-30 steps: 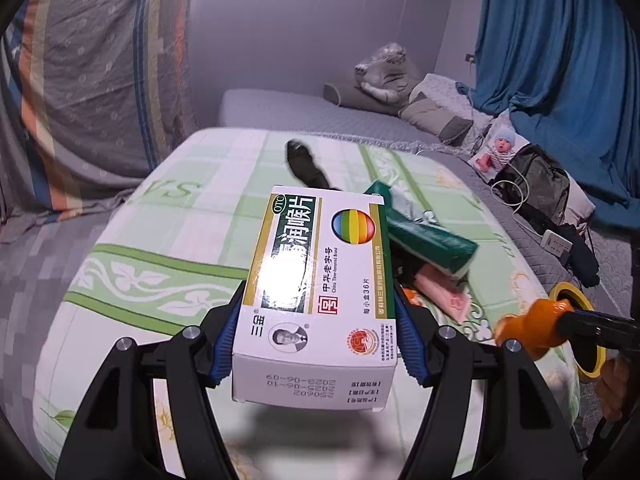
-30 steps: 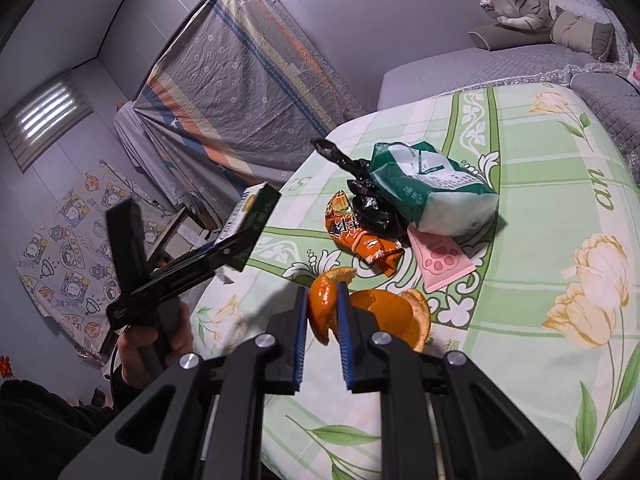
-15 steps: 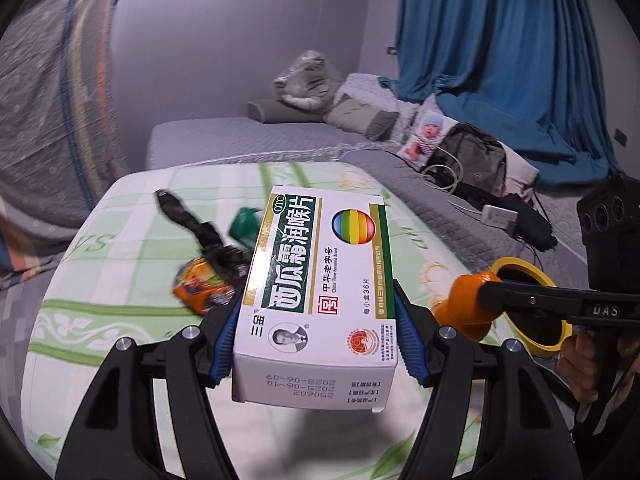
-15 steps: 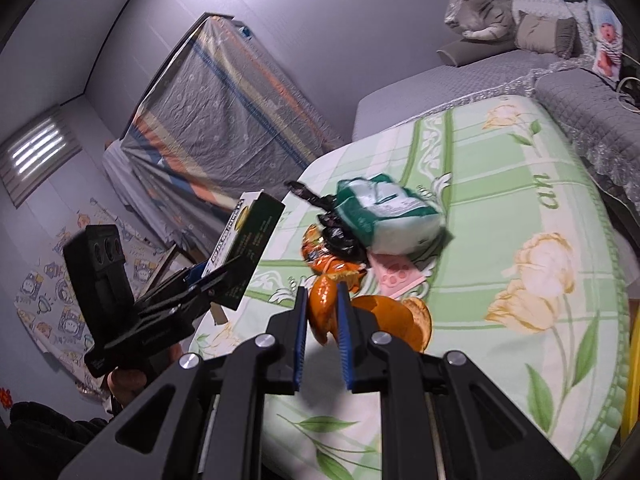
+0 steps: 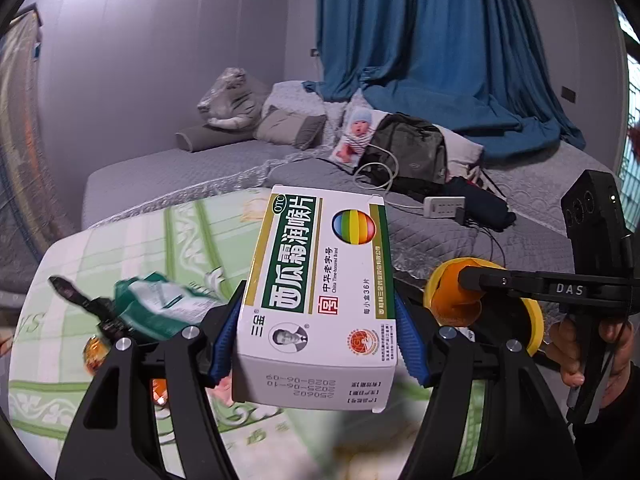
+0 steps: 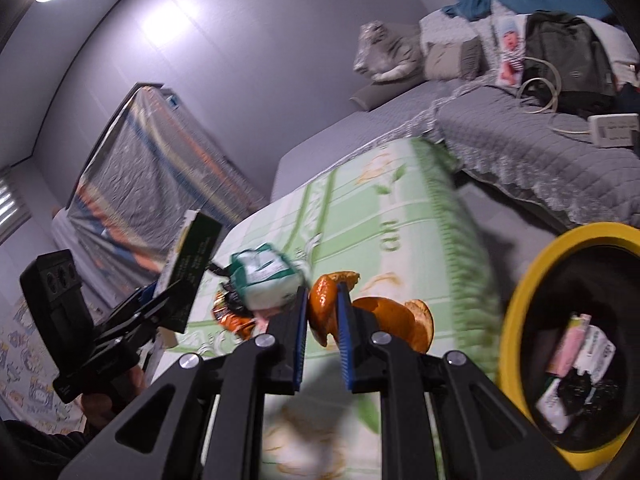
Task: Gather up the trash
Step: 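Carry peel and medicine box over the bin and open both grippers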
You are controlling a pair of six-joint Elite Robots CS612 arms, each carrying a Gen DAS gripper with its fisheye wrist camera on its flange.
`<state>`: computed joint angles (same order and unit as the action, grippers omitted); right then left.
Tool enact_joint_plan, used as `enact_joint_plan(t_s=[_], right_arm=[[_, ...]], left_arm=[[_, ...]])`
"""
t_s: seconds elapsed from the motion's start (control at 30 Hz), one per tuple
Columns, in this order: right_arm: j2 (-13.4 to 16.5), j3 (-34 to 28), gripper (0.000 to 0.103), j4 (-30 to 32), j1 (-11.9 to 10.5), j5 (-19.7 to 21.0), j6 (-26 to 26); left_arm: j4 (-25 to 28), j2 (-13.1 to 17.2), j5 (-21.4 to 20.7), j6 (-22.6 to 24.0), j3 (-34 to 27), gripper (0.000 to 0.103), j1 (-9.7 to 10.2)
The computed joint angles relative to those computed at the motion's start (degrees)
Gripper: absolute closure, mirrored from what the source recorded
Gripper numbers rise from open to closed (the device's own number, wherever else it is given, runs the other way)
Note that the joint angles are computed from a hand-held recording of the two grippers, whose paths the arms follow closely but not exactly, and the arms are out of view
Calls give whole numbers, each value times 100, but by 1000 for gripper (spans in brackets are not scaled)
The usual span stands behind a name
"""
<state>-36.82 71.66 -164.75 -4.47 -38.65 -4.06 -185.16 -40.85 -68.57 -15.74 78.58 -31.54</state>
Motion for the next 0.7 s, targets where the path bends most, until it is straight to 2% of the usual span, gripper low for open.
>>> enact_joint_plan(t_s=[0.23,0.43,0.7], right_arm=[[118,-53,90,-479,-246,-601,639],[209,-64,90,-731,-403,-1095,1095],[262,-20,95,-847,-558,-1465,1412]], left_arm=[[303,472,-322,512,-948,39,-100],[540,878,-635,692,-1667,39,-196],[1025,1342,-980,784,-2510,39,-272]])
